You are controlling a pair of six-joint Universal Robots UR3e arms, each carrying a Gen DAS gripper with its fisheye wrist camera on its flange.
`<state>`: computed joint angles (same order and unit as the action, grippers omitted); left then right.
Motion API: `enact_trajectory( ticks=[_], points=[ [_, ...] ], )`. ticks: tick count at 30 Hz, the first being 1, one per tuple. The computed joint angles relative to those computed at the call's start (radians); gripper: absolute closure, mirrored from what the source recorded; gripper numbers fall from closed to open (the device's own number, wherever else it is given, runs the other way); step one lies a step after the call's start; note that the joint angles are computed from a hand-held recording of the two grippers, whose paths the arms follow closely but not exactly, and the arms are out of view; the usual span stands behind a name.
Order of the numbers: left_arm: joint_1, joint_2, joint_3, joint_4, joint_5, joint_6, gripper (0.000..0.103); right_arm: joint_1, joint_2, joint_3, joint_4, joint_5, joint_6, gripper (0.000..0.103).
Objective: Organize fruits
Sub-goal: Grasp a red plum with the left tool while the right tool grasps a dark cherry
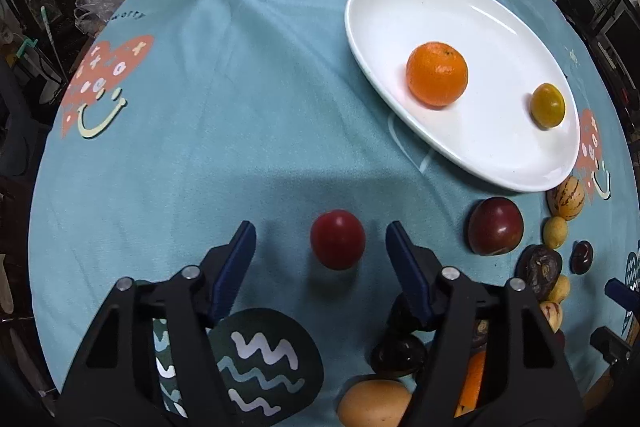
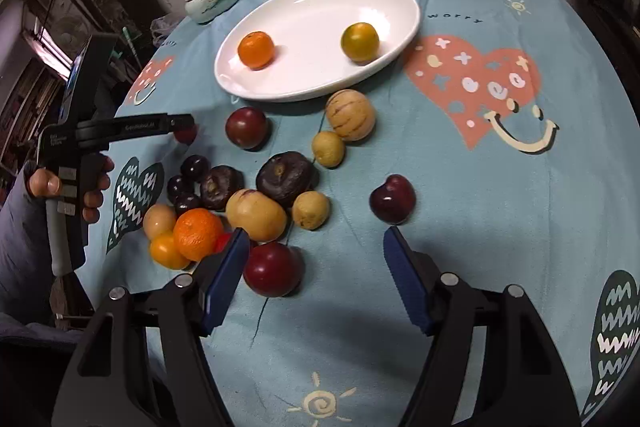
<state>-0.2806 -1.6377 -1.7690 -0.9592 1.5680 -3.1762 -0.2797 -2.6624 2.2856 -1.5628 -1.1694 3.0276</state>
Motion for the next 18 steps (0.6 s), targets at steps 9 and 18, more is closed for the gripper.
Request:
enact_trajectory(
  ticks=[9,18],
  points=[
    [-0.005,0.063,-0.025,-0.014,-0.043,0.029,0.074,-0.024,0.006,0.037,-0.048,-0.074,0.012,0.032],
    [-0.137,0.206,0.029,-0.101,-0.097,0.025,0.073,0.079,0.216,0.104,-0.328,-0.172,0.06,0.057]
  ],
)
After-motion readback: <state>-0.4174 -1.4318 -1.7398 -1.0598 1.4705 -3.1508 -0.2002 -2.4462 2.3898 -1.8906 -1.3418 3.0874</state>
